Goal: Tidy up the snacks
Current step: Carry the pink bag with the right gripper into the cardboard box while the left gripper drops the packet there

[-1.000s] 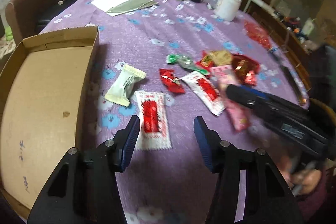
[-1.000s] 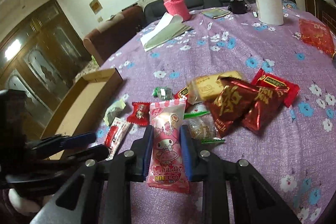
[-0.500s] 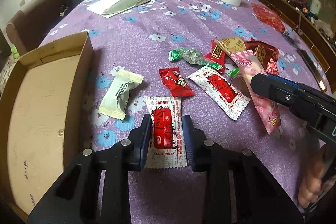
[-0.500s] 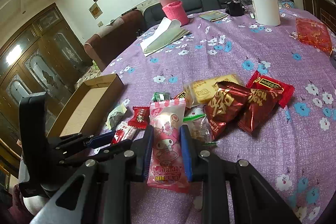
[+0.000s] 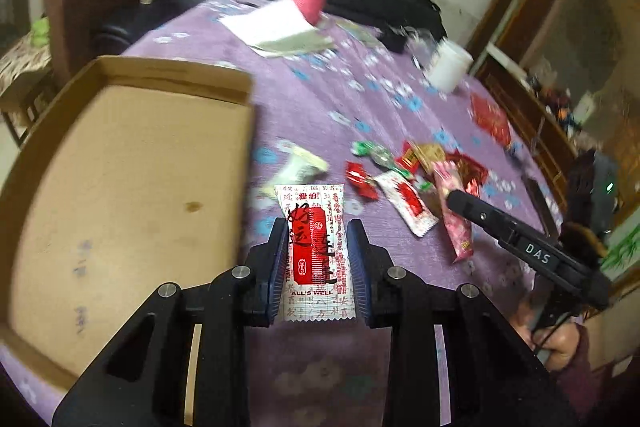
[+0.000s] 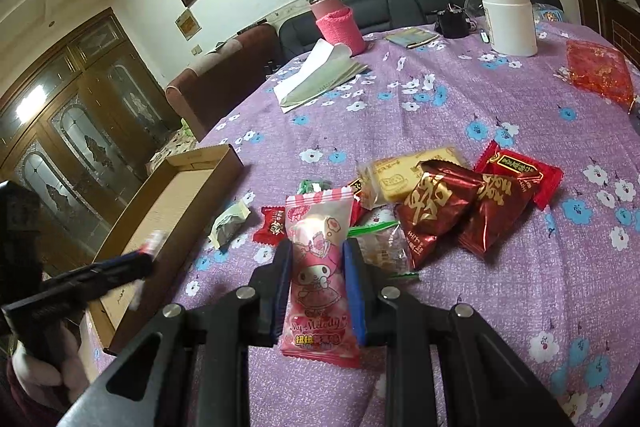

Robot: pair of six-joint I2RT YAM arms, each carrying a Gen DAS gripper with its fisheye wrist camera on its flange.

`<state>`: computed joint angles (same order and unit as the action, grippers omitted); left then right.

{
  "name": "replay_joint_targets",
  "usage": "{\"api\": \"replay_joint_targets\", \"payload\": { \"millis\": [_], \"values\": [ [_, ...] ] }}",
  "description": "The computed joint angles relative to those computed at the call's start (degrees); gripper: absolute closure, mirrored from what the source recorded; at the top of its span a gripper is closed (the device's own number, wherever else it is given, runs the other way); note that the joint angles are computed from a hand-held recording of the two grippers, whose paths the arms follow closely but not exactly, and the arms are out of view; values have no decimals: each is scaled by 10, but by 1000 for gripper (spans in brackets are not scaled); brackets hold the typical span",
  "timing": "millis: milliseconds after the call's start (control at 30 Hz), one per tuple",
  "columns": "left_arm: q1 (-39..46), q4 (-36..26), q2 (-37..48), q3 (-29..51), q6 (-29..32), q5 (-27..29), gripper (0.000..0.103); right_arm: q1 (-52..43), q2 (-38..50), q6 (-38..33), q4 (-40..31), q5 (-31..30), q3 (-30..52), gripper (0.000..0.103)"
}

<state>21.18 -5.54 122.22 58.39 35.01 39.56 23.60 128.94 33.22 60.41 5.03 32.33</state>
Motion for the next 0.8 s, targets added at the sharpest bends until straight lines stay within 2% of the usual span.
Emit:
{"api": "replay_joint_targets", "payload": {
  "millis": [267,400,533,800],
  "values": [
    [96,-30,35,65,15,6,74,28,-48,46,-15,-8,-14,75],
    [131,-51,79,123,7,4,74,81,-96,46,-97,-26,30,75],
    [152,-65,111,173,-2,-4,74,131,-86,44,-199,-53,134,75],
    [171,-103,172,277,-17,-29,74,177,68,56,-405,-110,432,75]
  ]
}}
